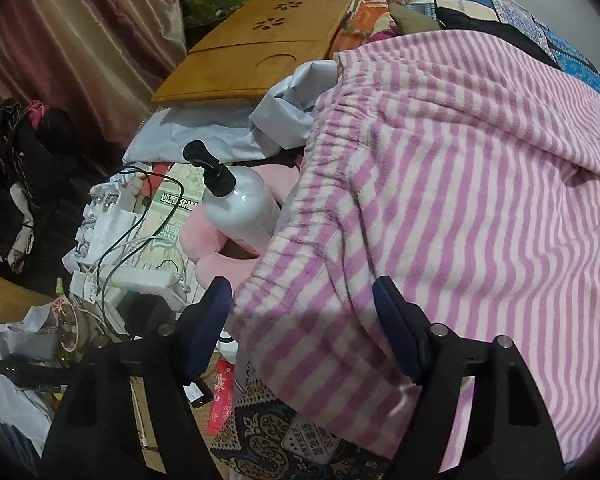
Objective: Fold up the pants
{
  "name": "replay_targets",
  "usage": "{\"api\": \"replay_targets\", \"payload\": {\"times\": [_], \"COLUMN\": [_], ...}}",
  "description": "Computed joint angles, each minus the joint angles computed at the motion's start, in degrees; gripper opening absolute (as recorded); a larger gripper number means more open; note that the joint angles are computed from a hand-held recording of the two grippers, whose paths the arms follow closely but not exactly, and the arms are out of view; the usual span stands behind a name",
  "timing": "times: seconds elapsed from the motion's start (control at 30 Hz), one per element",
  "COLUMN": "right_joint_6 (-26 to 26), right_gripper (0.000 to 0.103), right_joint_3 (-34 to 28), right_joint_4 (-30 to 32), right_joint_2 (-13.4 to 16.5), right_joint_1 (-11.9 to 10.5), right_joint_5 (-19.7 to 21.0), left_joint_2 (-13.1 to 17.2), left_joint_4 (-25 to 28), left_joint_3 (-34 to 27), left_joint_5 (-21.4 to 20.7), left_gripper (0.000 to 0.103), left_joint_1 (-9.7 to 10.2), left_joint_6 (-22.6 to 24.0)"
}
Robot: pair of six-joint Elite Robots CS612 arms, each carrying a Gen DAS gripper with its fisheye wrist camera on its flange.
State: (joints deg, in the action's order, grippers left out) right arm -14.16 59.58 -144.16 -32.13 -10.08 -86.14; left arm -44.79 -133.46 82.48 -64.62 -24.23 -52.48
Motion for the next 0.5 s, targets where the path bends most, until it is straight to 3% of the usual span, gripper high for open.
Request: {"api": "replay_targets", "payload": {"times": [0.1, 0.27, 0.37, 0.5], "right_joint_6": [-1.4, -2.45, -4.08, -4.81], "right_gripper": [0.013, 0.022, 0.026, 0.04], "right_joint_3": [0.06, 0.86, -0.08, -3.04], "right_joint_4": [0.63, -0.81, -2.03, -2.15], "right_joint_2": [-0.35, -2.27, -2.87, -2.11], "right_joint_1": [0.43, 0.74, 1.58, 2.98], "right_joint_5": [-1.83, 0.39, 3.44, 8.29], "left_joint_2": [-0.43, -0.59, 0.56, 3.84], "left_joint_4": [-0.34, -4.38, -6.45, -7.66], "left_joint_3": [-0.11, -1.97, -5.22, -11.7], "left_joint_5": [-0.04, 2.04, 2.59, 1.67], "left_gripper": [0.074, 0.074, 0.074, 0.076], "left_joint_1": [0.07, 0.55, 1.39, 3.23], "left_joint_6": [0.4, 2.89, 5.28, 7.91]}}
